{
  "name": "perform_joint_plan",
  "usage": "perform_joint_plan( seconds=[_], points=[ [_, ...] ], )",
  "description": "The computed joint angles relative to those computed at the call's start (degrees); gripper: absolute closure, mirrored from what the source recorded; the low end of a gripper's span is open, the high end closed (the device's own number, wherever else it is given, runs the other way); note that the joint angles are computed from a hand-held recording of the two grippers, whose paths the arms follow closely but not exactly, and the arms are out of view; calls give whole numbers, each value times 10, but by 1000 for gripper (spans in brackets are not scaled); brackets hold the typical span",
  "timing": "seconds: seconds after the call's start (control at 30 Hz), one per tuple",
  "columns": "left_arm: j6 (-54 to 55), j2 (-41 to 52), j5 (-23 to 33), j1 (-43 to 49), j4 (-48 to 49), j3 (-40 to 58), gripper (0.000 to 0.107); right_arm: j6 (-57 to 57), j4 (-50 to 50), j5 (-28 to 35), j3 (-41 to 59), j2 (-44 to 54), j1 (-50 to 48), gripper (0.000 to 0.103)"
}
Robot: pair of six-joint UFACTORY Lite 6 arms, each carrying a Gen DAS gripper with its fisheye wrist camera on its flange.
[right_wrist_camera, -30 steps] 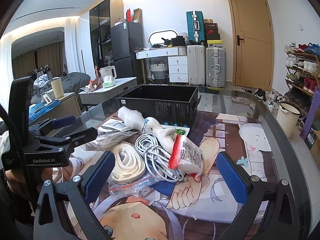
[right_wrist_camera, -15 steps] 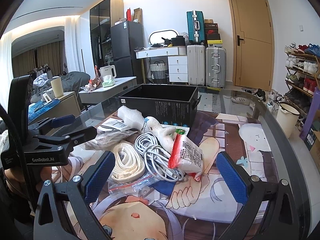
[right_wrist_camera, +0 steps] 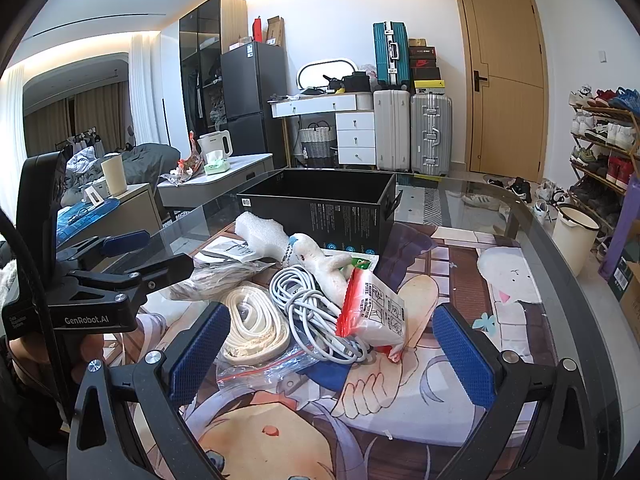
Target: Organize soft objects
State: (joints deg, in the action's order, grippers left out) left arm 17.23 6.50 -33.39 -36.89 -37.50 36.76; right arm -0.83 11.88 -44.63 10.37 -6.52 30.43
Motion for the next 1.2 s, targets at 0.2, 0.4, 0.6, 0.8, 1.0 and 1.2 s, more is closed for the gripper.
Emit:
perform_joint_plan(
  seconds=[0.2,0.4,0.6,0.8,1.0,1.2],
  points=[
    [1,-5,1,-1,-5,-3,4,-3,7,6,-1,-5,3,0],
    [4,-2,8,8,-5,2,4,-16,14,31,2,-17,-7,0],
    [-6,-17,8,16,11,-1,4,3,-17,68,17,-27,-39,0],
    [16,-20,8,20,4,9,4,15,-48,106,53,-7,-60,0],
    [51,-11,32,24,-11,29,4,72,-122,145,104,44,-98,0],
    [16,19,72,41,31,56,4,109,-168,192,165,104,-148,0]
  ],
)
